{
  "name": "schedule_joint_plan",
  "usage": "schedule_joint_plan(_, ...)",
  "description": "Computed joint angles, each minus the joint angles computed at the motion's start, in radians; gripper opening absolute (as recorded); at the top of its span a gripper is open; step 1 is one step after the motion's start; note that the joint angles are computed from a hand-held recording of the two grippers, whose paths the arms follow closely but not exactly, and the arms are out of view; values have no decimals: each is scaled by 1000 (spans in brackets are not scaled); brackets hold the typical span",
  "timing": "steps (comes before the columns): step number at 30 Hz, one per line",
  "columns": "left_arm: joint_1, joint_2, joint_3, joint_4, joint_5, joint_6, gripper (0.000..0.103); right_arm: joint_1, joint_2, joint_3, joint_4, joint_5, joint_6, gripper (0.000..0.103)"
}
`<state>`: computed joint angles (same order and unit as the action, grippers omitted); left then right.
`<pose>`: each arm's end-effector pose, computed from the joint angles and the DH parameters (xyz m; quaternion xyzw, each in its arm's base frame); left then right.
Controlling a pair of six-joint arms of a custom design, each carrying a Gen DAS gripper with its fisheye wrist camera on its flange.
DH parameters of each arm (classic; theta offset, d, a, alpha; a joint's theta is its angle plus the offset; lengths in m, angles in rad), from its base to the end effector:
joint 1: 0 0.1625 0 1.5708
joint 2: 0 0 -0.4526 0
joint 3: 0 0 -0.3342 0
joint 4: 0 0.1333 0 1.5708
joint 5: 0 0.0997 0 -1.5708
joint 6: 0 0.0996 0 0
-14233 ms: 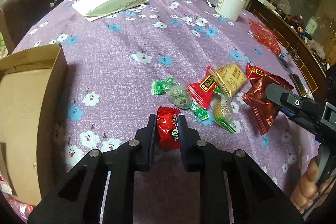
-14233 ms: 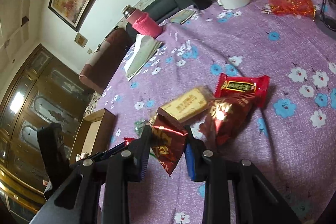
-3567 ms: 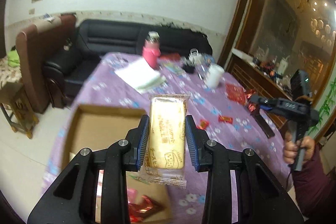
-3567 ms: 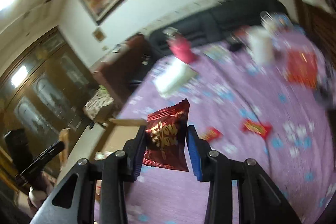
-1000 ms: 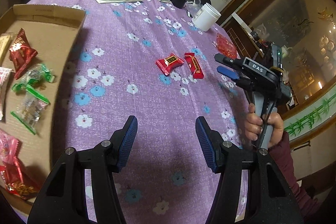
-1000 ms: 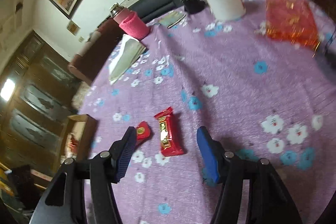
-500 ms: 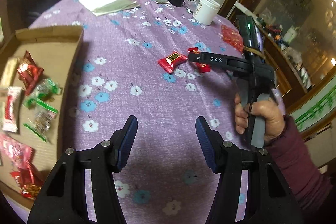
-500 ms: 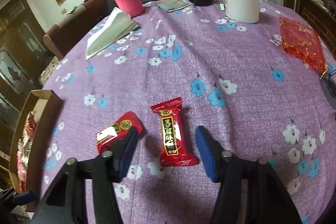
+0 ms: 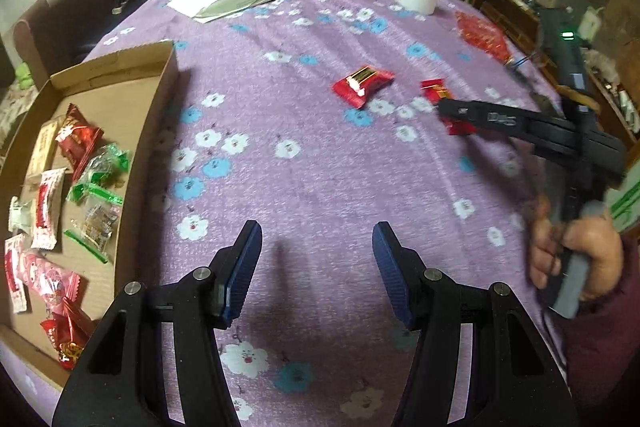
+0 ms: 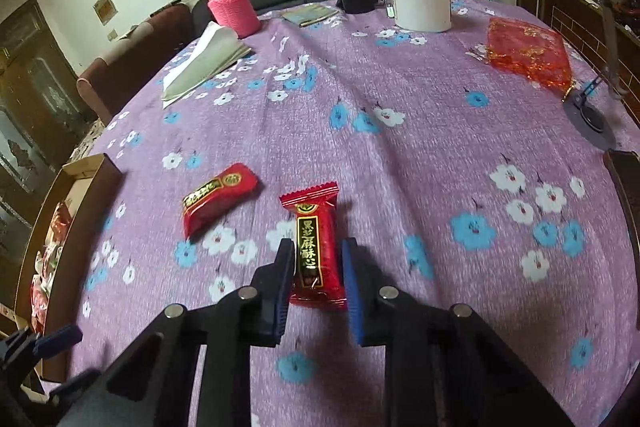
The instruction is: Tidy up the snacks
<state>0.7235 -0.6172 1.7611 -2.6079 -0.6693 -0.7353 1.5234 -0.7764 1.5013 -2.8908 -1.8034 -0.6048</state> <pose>-0.3098 -0.5557 0.0482 0.0735 0.8961 -0.2756 0.3400 0.0766 -0.7144 0.2337 0.2285 -0.9223 0.2403 0.1984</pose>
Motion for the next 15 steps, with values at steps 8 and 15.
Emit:
schedule_joint_plan(8, 14, 21, -37, 130, 4, -90, 57, -22, -15, 12, 8, 72, 29, 27)
schedule_joint_plan(15, 11, 36, -53, 146, 19, -88, 66, -22, -15, 22, -11, 73, 23, 27)
